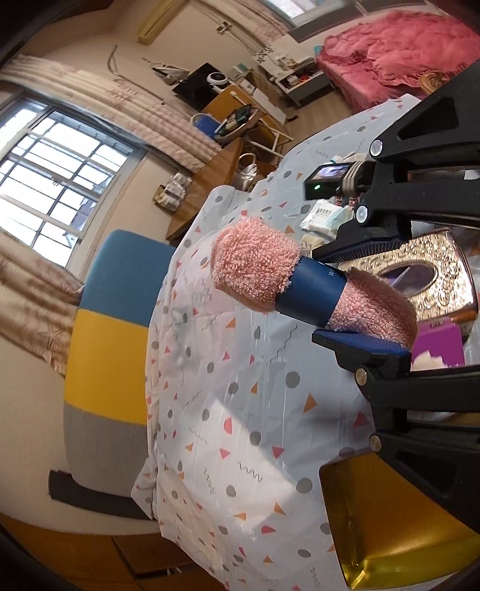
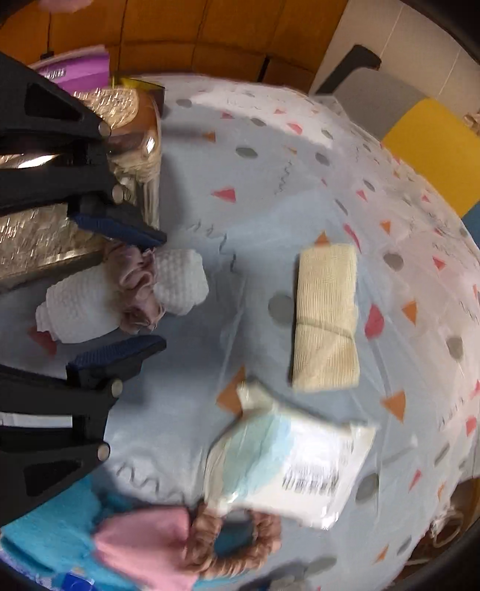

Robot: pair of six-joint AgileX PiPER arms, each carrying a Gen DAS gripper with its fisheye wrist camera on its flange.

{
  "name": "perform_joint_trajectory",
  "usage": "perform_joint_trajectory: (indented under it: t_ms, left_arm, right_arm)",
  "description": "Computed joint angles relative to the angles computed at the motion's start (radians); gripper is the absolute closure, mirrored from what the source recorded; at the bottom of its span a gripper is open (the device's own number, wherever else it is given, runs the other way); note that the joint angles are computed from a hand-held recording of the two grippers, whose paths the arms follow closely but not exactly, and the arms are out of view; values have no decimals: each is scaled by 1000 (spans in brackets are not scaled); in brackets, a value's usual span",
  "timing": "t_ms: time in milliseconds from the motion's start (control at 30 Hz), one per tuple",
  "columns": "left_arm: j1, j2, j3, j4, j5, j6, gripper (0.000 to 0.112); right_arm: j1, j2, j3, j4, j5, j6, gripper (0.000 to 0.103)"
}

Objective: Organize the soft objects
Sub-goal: 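Lower the pink sock into the gold tin and open the left gripper while the right holds the towel roll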

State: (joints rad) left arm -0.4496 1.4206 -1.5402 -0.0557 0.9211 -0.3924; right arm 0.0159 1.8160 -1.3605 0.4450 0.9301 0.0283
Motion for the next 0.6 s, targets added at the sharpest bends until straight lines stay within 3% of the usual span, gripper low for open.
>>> perform_joint_trajectory:
  t_ms: [233, 400, 600]
  left_arm:
    - [75, -84, 97, -4, -23, 16, 75]
    - [183, -170, 210, -60, -43, 64, 75]
    - [403, -276, 370, -190, -42, 224, 75]
  right_arm:
    - [-56, -35, 89, 66, 36, -132, 61]
    - [-52, -103, 200, 53, -37, -175, 63]
    - [-30, -206, 344, 35, -143, -225, 63]
